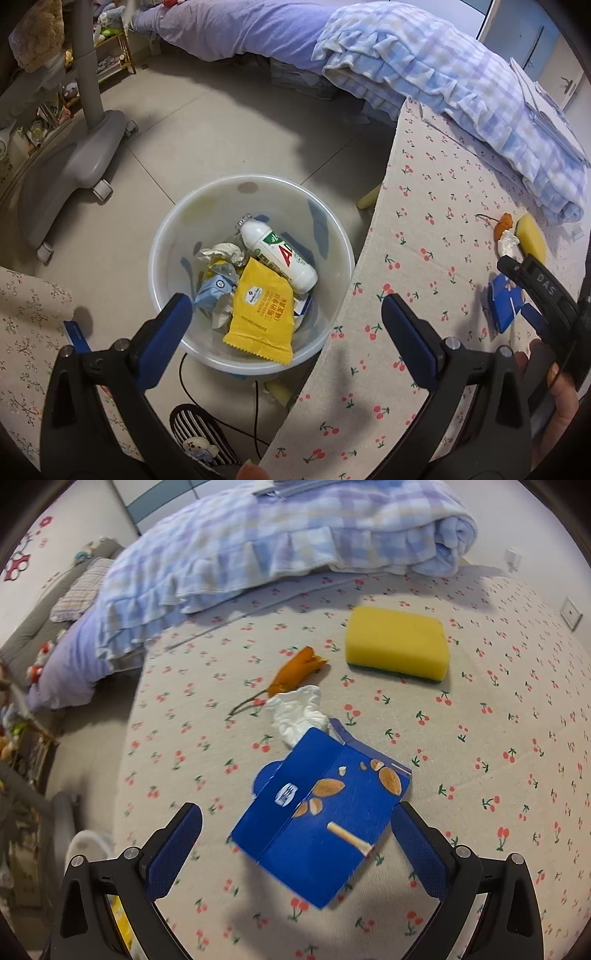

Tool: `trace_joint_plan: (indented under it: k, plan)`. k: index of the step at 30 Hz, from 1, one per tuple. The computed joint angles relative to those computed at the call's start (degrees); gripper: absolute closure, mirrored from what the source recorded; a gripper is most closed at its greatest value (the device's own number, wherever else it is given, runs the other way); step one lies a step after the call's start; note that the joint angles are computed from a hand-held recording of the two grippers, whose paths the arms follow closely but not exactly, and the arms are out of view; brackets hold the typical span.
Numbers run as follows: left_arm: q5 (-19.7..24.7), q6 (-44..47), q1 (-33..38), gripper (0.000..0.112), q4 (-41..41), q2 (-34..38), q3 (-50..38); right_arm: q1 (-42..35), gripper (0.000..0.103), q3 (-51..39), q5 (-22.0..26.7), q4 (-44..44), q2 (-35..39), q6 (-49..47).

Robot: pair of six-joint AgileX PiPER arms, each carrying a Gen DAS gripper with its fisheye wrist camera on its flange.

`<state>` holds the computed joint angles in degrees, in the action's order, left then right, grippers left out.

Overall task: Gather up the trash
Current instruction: 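Grasp the blue almond-print box with the right tool, then grasp the white tissue with the left tool while the right tool holds the blue box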

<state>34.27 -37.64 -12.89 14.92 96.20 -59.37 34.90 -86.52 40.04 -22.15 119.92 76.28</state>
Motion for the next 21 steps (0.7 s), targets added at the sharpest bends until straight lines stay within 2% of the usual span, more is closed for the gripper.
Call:
trace_joint_plan:
  k: [4,9,13,15,16,21]
  plan:
    - [0.19,-1.62,-0.73,0.010,2.11,0.99,-0.97,-0.66,0.000,-2.42,3.80,0.84,2.74,-1.39]
    - [0.37,-3.20,-2.90,0.010,3.60,2.96,-2.93,-1.79,0.000,-0.26,4.62,3.92,2.03,-6.43]
    - [0.68,-3.49,-5.09,0.010,3.35,4.67,-4.73,-3.25,0.004,5.83,0.03,5.93,-1.55,-9.70]
    - [0.83,-4.07,-6.53,0.010,3.79,5.50,-5.69,-3.71,0.024,7.88,-0.80,5.83,-3.07,-11.74]
    - [0.89,-4.34,-7.22,0.010,4.01,5.90,-6.15,-4.00,0.027,8.70,-1.04,5.65,-3.64,-12.89]
    - [1.29,-4.66,-10.08,0.010,3.82,8.14,-8.75,-7.47,0.029,14.68,-5.82,12.05,-7.62,-22.55]
